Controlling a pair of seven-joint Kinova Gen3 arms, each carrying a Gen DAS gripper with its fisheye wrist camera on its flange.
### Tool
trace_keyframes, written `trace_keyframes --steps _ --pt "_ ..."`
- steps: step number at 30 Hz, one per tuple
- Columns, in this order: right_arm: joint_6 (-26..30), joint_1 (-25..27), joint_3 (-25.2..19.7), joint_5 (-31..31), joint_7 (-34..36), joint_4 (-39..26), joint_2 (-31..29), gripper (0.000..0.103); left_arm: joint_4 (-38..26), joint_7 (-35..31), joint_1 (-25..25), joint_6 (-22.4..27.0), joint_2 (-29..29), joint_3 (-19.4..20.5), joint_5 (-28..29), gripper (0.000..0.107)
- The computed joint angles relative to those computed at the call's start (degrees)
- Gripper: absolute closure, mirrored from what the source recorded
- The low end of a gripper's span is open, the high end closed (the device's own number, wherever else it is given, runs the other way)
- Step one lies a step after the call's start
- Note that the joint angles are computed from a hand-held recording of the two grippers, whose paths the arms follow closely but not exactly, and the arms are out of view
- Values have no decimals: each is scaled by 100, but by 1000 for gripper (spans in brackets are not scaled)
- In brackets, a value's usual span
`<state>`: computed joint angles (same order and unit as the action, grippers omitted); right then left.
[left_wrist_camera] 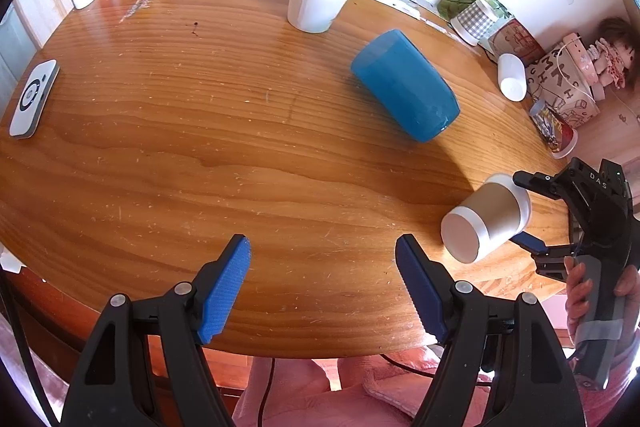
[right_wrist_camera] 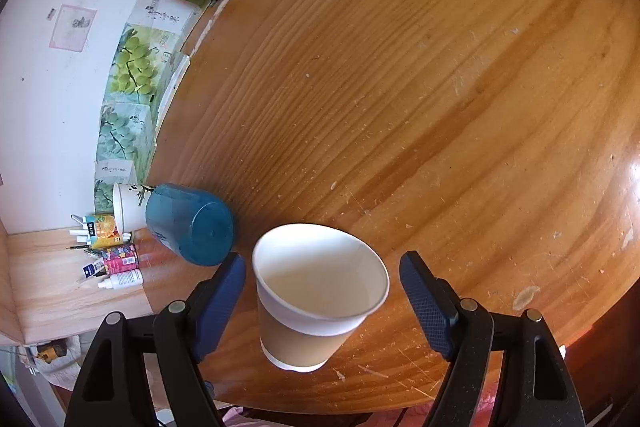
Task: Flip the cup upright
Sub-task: 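Rotate the right gripper to turn the cup's open rim upward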
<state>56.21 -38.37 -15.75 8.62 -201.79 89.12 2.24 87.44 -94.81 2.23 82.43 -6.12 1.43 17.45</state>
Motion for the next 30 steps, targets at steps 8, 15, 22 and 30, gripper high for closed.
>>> trace_keyframes --steps 8,15,22,30 --pt "-463 141 5 -375 -480 249 -92 23 -3 -117 -20 8 -10 -33 22 29" --pt "-761 170 54 -430 -776 330 22 23 6 -89 -106 18 -38 -94 -59 29" --pt "-591 120 153 -477 -760 189 204 23 12 -43 -222 35 -46 -156 -157 29" --pt "-471 40 194 -344 -822 124 235 29 31 -42 -283 46 -40 -183 -140 29"
